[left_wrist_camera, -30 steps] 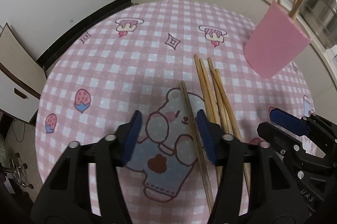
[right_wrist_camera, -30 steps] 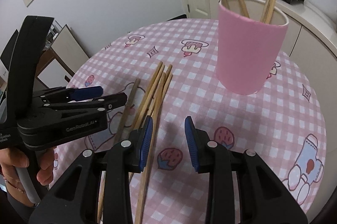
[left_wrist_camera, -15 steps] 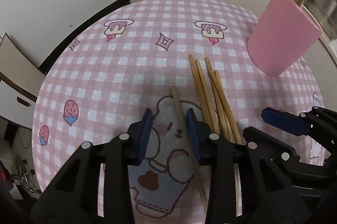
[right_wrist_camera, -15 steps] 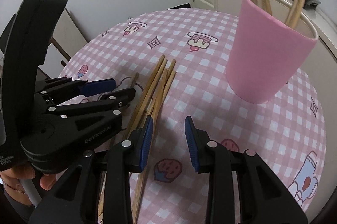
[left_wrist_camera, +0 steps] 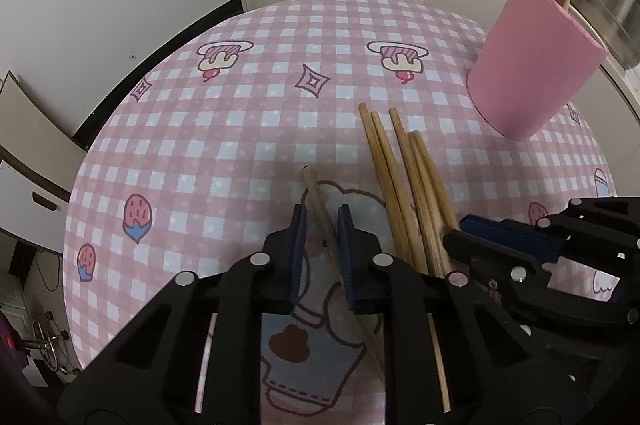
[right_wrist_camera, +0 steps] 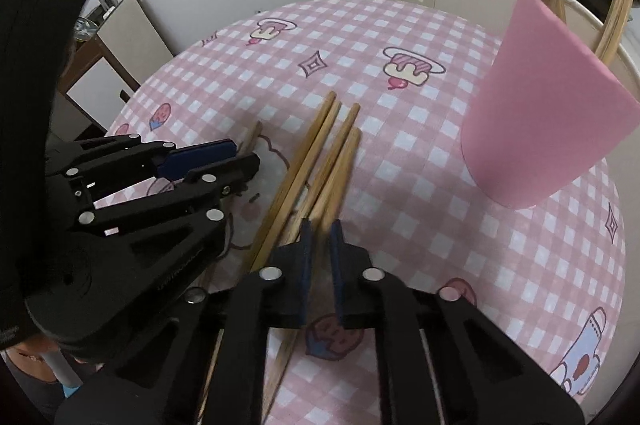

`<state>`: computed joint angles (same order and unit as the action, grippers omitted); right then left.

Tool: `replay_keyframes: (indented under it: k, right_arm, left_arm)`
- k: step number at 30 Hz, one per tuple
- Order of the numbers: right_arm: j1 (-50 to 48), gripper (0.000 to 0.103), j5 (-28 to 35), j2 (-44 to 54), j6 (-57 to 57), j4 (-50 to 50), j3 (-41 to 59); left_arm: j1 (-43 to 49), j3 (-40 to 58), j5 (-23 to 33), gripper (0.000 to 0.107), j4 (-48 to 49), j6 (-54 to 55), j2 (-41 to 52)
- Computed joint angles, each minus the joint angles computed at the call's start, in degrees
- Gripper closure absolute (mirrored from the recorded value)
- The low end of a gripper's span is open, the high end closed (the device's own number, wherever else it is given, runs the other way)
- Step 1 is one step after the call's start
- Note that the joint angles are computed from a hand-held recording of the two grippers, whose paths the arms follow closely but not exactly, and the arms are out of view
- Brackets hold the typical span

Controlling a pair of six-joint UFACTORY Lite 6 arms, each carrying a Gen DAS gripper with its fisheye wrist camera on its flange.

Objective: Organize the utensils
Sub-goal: 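Close the left gripper on a chopstick while the right gripper grasps another chopstick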

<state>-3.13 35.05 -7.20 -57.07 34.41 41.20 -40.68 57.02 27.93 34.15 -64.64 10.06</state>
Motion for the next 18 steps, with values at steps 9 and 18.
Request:
replay_keyframes:
  k: [9,18]
  right_arm:
    - [-4.08,0.097,3.86,-5.92,-2.95,2.27,-1.69]
    - [-6.49,0.097,8.6,-11.6,-2.45,1.7,-2.2]
  left_arm:
    - [2.35,-4.13,-5.13,0.101,-6.96,4.44,-4.79]
    - [-0.77,-6.55,-1.6,0.101,-7.72,3.73,-16.06]
